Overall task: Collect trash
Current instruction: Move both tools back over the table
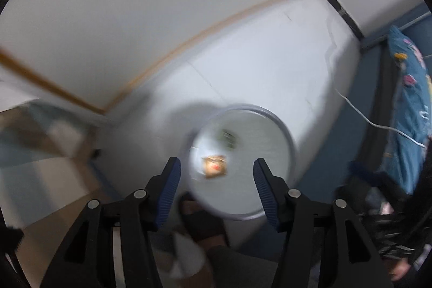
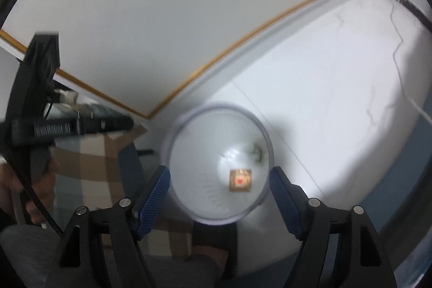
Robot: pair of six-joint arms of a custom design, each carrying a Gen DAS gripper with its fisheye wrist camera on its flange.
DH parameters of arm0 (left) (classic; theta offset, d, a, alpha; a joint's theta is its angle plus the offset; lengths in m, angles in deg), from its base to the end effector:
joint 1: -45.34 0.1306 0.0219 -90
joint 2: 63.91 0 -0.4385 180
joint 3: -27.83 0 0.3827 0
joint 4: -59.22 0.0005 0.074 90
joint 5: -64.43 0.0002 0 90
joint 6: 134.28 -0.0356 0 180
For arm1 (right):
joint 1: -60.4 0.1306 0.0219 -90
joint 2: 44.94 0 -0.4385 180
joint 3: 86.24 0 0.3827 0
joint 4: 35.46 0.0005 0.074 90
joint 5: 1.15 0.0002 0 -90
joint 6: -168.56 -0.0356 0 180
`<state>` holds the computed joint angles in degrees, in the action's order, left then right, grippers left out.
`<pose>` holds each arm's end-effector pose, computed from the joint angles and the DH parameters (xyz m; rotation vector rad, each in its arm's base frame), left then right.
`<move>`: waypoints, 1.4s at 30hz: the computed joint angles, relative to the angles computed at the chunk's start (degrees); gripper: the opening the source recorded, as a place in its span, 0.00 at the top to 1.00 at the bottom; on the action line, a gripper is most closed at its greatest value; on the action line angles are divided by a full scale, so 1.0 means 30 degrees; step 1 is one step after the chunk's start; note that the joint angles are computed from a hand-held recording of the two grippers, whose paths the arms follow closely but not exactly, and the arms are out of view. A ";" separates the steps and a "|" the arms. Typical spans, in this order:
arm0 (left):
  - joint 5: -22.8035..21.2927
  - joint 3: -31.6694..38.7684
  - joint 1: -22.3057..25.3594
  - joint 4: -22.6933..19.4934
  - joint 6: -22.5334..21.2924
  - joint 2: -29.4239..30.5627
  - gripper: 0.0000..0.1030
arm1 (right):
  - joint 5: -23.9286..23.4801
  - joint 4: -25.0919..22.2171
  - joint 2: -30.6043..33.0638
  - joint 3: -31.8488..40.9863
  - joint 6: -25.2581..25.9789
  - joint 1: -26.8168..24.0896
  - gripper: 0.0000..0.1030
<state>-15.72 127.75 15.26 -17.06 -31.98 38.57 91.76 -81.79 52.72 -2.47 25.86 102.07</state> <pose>0.4466 -0.2663 0.4346 0.4890 2.9625 -0.3473 0.3796 0.3348 0.3781 0.2788 2.6971 0.4820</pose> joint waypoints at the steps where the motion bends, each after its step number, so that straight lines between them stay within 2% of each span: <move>1: -0.0574 -0.0146 0.0110 0.0159 0.0198 -0.0516 0.50 | 0.0567 -0.0233 -0.0172 0.0359 0.0077 0.0138 0.27; 6: -0.2830 -0.0739 0.0500 0.1204 0.1111 -0.3045 0.50 | 0.2723 -0.0610 -0.0590 0.1984 0.0652 0.0893 0.27; 8: -0.3669 -0.0767 0.0800 0.1215 0.1493 -0.3904 0.50 | 0.3847 -0.0819 -0.0831 0.2830 0.0948 0.1281 0.27; 13: -0.5036 -0.1123 0.1449 0.1663 0.2162 -0.6201 0.49 | 0.6948 -0.1058 -0.0867 0.5100 0.2021 0.2672 0.26; 16: -0.5368 -0.1377 0.2158 0.1608 0.2270 -0.7618 0.45 | 0.8185 -0.1056 -0.0520 0.6501 0.2703 0.3505 0.25; 20: -0.5702 -0.2038 0.3707 0.1684 0.2137 -0.9533 0.45 | 0.8942 -0.0608 0.0211 0.8242 0.3753 0.4637 0.24; 28: -0.6760 -0.3293 0.7010 0.1991 0.1842 -1.3027 0.29 | 0.9341 0.0889 0.2295 1.1775 0.6705 0.7039 0.19; 33: -0.6260 -0.4141 1.0011 0.2241 0.1128 -1.4815 0.23 | 0.8939 0.1173 0.4328 1.4757 0.8459 0.8343 0.14; 36: -0.5291 -0.4605 1.2070 0.2230 0.0574 -1.5642 0.23 | 0.8603 0.1213 0.5380 1.6238 0.9254 0.8925 0.12; 39: -0.3300 -0.4973 1.4699 0.1810 -0.0739 -1.6356 0.23 | 0.8236 0.1077 0.6308 1.7418 0.9933 0.9475 0.09; 42: -0.0901 -0.5589 1.7969 0.1659 -0.2147 -1.6763 0.23 | 0.7886 0.0870 0.7288 1.8534 1.0495 0.9973 0.07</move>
